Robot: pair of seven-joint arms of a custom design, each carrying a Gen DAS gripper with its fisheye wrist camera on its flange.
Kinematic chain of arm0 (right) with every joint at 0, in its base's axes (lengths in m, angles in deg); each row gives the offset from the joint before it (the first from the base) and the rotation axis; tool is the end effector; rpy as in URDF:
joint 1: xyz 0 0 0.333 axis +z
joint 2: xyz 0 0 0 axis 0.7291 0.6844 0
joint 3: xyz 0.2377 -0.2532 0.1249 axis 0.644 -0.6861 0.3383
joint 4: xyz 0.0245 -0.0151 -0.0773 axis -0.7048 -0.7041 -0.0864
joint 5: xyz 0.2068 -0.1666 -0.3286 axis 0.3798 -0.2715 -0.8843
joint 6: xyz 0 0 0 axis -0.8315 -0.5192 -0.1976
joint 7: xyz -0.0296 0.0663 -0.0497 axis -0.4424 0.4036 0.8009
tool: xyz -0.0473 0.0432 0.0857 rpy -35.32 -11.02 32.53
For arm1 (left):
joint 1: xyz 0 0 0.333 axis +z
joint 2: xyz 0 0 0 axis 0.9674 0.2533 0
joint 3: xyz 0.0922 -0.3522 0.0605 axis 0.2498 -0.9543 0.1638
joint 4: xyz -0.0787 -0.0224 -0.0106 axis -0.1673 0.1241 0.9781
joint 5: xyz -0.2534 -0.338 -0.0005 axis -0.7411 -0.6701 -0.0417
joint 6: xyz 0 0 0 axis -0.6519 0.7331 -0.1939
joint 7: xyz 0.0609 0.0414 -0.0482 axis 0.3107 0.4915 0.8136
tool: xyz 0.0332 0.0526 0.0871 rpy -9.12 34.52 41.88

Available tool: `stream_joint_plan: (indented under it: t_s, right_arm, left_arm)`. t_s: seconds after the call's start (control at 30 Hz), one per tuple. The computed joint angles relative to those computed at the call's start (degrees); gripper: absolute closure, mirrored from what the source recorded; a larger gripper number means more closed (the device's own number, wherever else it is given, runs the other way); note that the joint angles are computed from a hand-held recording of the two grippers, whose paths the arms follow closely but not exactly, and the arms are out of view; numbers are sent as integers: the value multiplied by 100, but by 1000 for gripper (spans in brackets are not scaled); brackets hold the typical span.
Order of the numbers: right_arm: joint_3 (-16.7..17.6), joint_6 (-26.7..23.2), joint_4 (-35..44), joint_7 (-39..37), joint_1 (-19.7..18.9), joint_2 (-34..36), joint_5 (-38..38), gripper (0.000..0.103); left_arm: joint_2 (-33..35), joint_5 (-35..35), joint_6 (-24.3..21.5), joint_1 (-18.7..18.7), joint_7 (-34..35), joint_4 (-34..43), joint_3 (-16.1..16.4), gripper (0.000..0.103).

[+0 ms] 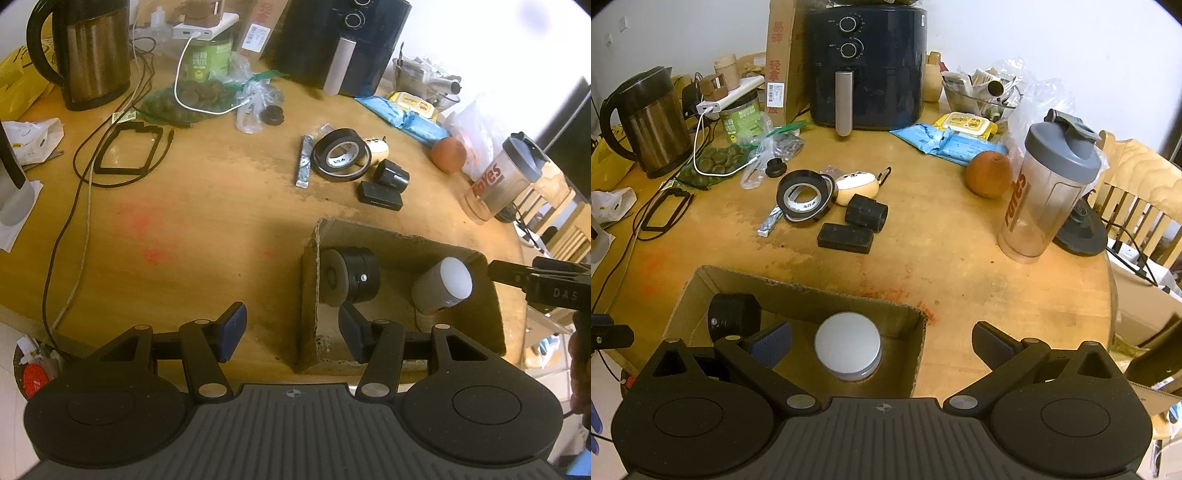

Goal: Organize rigid objects
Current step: 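Lower the black cylinder into the box and open the left tool, then grasp the black rectangular block with the right tool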

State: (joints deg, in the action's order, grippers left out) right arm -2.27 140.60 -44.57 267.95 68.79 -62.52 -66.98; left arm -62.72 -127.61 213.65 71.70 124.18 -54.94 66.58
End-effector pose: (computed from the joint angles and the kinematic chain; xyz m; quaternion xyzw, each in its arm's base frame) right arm 0.5279 0.2657 0.3690 -0.5444 0.7858 -0.2361 0.1745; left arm 0.6291 -0.1824 0.3527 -0.5158 0.8081 -0.2822 0.0368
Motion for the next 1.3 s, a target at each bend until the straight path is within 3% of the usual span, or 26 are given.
stream_joint_plan:
  t_s: [0.47,0.77,1.3]
  right_arm:
    - [-212,411,114,-743,-274,203,69,0]
    - [-427,950,371,-1509,-466,551,271,0]
    - [-645,1764,1102,-3606,-650,1445,1357,0]
  left_arm:
    - [211,364,80,-140,-486,324,23,49]
    - [429,710,-57,-277,-823,620,40,49]
    - [611,1395,-20,-511,-1809,937,264,49]
